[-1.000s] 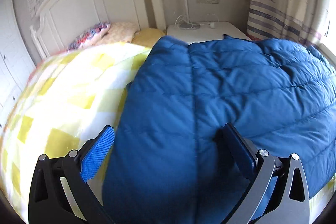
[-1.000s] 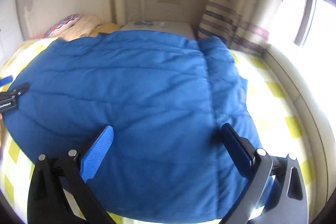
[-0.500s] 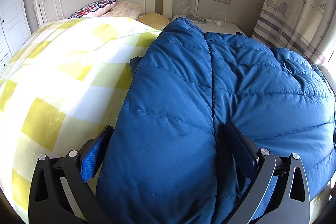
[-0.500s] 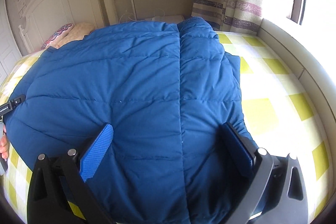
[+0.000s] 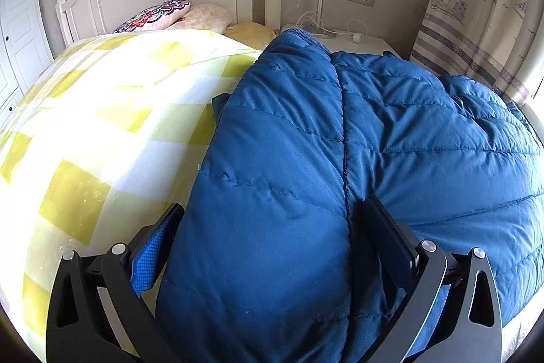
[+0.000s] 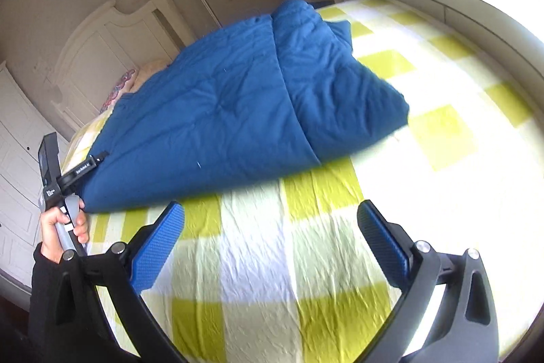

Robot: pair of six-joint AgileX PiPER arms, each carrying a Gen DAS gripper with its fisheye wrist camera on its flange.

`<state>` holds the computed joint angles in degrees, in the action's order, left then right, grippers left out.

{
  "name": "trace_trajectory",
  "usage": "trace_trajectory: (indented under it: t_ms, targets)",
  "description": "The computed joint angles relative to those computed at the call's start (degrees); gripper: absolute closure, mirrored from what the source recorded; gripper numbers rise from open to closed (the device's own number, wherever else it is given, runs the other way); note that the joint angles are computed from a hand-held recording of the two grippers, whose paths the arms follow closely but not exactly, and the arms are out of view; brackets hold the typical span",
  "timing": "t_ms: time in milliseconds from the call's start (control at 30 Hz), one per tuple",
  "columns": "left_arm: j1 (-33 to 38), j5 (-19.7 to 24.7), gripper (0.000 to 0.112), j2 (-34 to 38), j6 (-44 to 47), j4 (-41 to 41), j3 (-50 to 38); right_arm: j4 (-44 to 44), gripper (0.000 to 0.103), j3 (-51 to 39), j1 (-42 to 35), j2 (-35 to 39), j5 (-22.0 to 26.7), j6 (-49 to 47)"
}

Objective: Fold large clothes

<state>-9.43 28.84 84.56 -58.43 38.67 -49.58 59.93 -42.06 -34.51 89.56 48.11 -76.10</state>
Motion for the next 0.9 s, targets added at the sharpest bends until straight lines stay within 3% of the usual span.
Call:
trace_trajectory:
  t_ms: [100,267,467,500,533,600,667,767,833,900]
  targets:
    - [0.2,-0.1,0.014,0.0,0.4,-0.3,0.0,2.4,0.002,0.3,3.3,0.3,-4.7,-0.1]
    - [0.6,-0.9,0.014,0.1,1.4,-1.7,0.1,9.7,0.002,-8.0,13.7,7.3,-12.4,6.2]
    - [1.5,-1.7,0.014,0.3,4.0,-5.0,0.1,18.8,0.002,-16.5,19.2,14.3,-20.3,15.1]
    - [1.9,-2.0,0.014,0.4,4.9,-6.0,0.0,19.9,0.018,-16.5,18.4,14.6,-18.7,13.1]
    - [2.4,-2.6,0.014,0.3,6.3,-7.5,0.1,23.2,0.041,-15.9,16.8,15.4,-14.7,10.5]
    - [3.7,-4.1,0.014,0.1,9.5,-11.1,0.5,26.7,0.053,-13.3,13.6,15.3,-8.8,7.2]
    - [4.3,-4.8,0.014,-0.1,11.0,-12.8,0.8,27.0,0.054,-11.2,11.8,14.4,-6.4,7.0]
    - [3.5,-4.3,0.014,-0.6,9.1,-10.0,0.9,25.2,0.043,-10.0,10.3,13.9,-4.5,10.2]
    - [2.1,-2.8,0.014,-0.2,5.8,-5.9,0.5,23.0,0.015,-12.4,11.6,14.5,-3.5,10.7]
    - [1.7,-2.0,0.014,0.4,5.1,-5.2,-0.3,20.8,0.002,-15.8,14.9,15.5,-5.8,14.8]
